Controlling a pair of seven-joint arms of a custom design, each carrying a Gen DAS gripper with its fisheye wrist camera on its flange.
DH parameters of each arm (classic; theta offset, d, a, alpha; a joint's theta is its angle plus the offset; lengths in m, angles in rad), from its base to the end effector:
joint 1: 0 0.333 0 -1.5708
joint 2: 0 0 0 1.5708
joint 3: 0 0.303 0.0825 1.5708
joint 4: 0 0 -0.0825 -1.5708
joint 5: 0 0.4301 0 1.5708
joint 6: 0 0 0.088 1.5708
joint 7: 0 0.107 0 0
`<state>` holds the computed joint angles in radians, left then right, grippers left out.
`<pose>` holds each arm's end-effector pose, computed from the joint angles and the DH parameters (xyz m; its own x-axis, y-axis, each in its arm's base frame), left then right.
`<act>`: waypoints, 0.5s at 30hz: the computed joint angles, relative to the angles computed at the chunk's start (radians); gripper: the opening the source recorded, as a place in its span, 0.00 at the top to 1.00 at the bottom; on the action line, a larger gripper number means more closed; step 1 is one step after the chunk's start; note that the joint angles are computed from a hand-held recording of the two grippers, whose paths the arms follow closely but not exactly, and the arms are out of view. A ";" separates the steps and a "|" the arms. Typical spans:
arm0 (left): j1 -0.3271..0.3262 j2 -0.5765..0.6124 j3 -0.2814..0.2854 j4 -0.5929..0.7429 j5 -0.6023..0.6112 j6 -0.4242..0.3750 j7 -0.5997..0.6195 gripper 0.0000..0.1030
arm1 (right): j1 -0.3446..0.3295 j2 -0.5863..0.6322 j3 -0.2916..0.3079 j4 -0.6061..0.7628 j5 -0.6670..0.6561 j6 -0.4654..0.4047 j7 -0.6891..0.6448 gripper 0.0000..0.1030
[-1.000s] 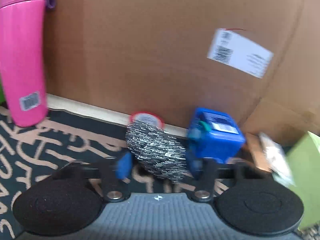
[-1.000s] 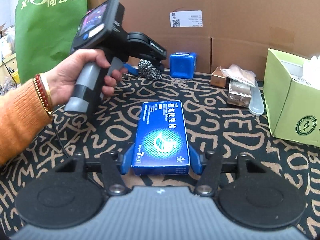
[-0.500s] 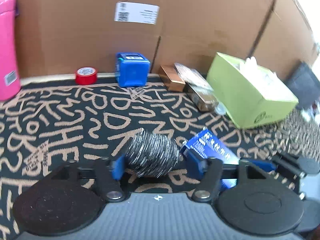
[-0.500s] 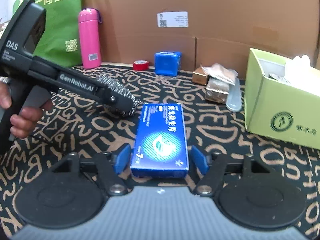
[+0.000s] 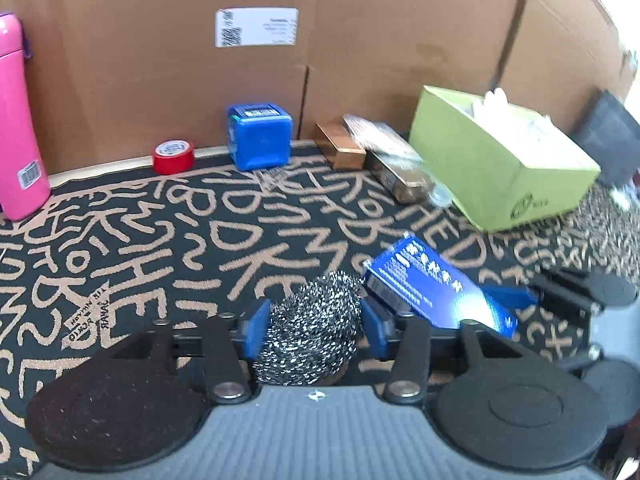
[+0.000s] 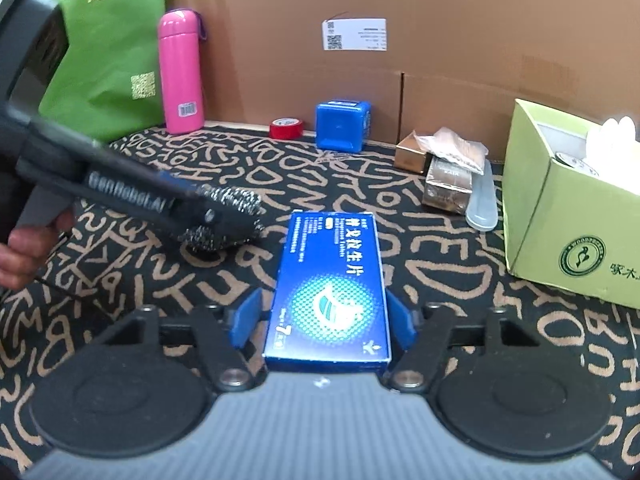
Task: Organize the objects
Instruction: 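Lower the medicine box and steel wool into the shoebox and release them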
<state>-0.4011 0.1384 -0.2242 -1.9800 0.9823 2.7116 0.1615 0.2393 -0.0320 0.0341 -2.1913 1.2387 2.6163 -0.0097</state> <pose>0.5186 -0.4058 0.4184 -0.0467 -0.9912 0.1242 -0.6877 -0.0583 -0.7237 0.5777 0.1400 0.3986 0.7772 -0.6282 -0.0353 -0.4095 -0.4625 -0.7863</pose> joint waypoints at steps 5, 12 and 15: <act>-0.011 0.010 -0.006 0.017 0.007 -0.019 0.031 0.57 | -0.012 -0.001 -0.009 0.004 0.018 -0.031 0.000 0.46; -0.032 0.059 0.013 0.112 0.042 0.080 0.015 0.58 | -0.054 -0.051 -0.052 0.006 0.134 -0.107 -0.038 0.46; -0.060 0.116 0.034 0.213 0.101 0.117 -0.018 0.58 | -0.068 -0.075 -0.071 0.014 0.222 -0.090 -0.094 0.46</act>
<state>-0.4615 0.2546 -0.1902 -1.7674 1.0833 2.8287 0.1434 0.1708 -0.1068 -0.0372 -2.1776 1.4607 2.5261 -0.1036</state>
